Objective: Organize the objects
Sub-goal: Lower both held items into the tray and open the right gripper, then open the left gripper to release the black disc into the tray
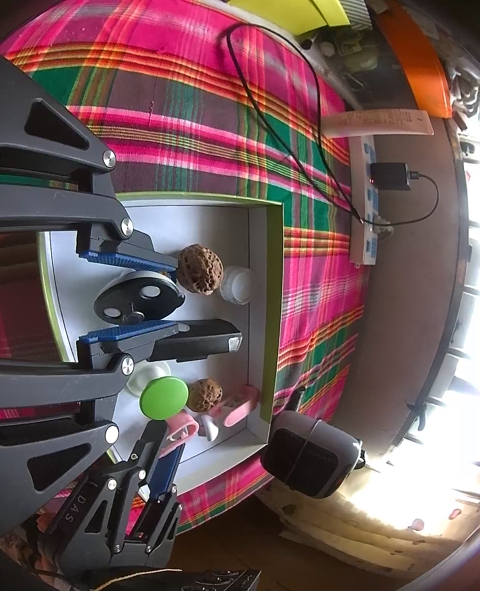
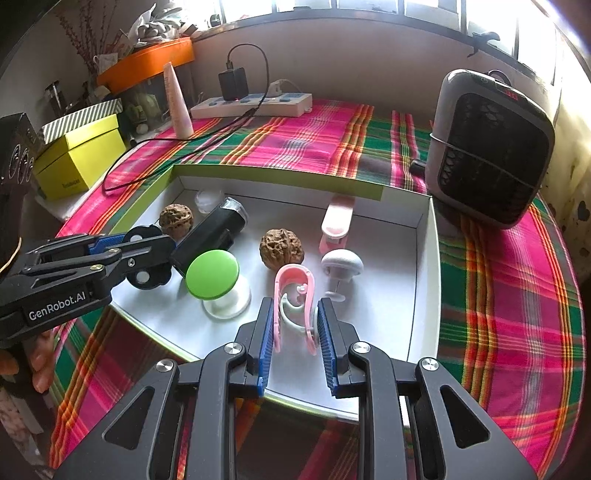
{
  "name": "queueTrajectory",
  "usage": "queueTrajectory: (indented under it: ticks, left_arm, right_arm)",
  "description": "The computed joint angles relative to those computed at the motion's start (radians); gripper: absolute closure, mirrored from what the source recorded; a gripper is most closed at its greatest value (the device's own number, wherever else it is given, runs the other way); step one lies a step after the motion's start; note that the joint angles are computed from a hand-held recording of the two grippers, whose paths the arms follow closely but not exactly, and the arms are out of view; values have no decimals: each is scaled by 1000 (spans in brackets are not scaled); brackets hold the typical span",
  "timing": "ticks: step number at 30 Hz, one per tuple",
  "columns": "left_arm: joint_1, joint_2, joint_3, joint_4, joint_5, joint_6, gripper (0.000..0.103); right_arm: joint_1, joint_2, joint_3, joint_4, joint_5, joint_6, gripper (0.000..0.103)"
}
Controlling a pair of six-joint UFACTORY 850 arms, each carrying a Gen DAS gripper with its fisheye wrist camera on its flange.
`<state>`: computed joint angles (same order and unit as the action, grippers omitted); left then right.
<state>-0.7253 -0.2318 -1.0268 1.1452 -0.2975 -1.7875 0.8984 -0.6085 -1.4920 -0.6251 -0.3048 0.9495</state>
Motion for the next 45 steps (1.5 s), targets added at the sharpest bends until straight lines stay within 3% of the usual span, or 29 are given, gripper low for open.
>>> queueTrajectory:
  ticks: [12,27,30,45]
  left_arm:
    - [-1,-1,-1,-8,-1,8,78]
    - [-4,1,0,-30,-3,31,69]
    - [-4,2,0,-33,-5,32,66]
    - [-43,45,27,15,-77,-33,54]
  right_arm:
    - [1,-5,-7,14,-8,-14,79]
    - [2,-3,-8,7,-18,-4,78]
    - [5,2,-3,-17,-20,20,68]
    - [27,38,40,-198,-15,237,65]
